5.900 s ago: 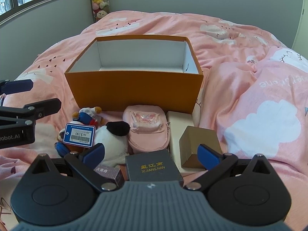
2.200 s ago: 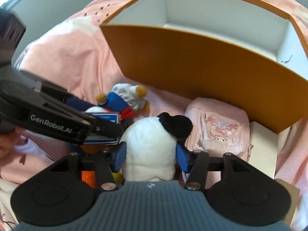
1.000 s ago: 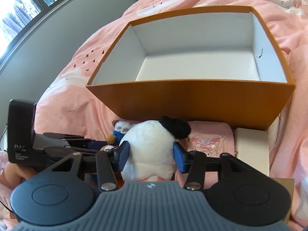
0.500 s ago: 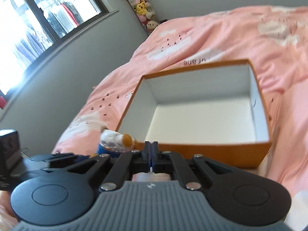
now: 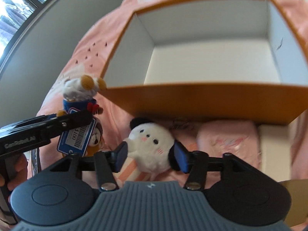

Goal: Organize objects
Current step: 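Lift both plushes and carry them over the open orange box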

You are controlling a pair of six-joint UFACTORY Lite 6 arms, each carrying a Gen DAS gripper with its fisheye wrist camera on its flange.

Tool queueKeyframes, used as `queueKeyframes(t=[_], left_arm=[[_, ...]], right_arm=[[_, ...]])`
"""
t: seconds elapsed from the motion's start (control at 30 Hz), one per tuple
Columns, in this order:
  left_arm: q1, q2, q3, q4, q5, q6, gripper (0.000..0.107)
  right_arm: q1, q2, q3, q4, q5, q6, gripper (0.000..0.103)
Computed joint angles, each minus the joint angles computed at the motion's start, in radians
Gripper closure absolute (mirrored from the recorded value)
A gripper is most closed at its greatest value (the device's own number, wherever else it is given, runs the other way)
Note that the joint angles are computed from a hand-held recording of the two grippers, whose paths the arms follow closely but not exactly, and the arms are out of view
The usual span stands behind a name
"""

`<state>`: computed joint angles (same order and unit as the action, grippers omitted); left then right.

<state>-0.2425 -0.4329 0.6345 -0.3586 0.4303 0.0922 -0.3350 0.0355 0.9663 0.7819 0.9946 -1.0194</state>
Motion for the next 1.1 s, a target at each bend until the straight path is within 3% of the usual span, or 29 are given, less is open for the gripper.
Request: queueKeyframes(t=[0.07, 0.33, 0.43, 0.57, 0.87, 1.1], left_arm=[[0.006, 0.006, -0.009, -0.022, -0.004, 0.023, 0.06], [0.066, 0.033, -0.024, -0.137, -0.003, 0.146, 0.06], [0.079, 0.041, -0.027, -0.154, -0.002, 0.167, 0.06], [0.076, 0.032, -0.032, -0.158, 0.001, 0.169, 0.06], [-0.013, -0.063, -0.001, -0.096, 0.048, 0.089, 0.06], [-0.054, -0.027, 0.14, -0.144, 0.05, 0.134, 0.06]], right_arm=[[0.04, 0.019, 0.001, -0.008, -0.016, 0.045, 0.034], [0.192, 0.087, 0.009, -0.059, -0.132, 0.147, 0.023], [0.225, 0.132, 0.008, -0.089, -0.216, 0.18, 0.023], [0.202, 0.138, 0.004, -0.073, -0.208, 0.153, 0.028], [0.015, -0.082, -0.031, -0.006, -0.017, -0.078, 0.033], [-0.175, -0.123, 0.136, 0.105, 0.176, -0.204, 0.033]])
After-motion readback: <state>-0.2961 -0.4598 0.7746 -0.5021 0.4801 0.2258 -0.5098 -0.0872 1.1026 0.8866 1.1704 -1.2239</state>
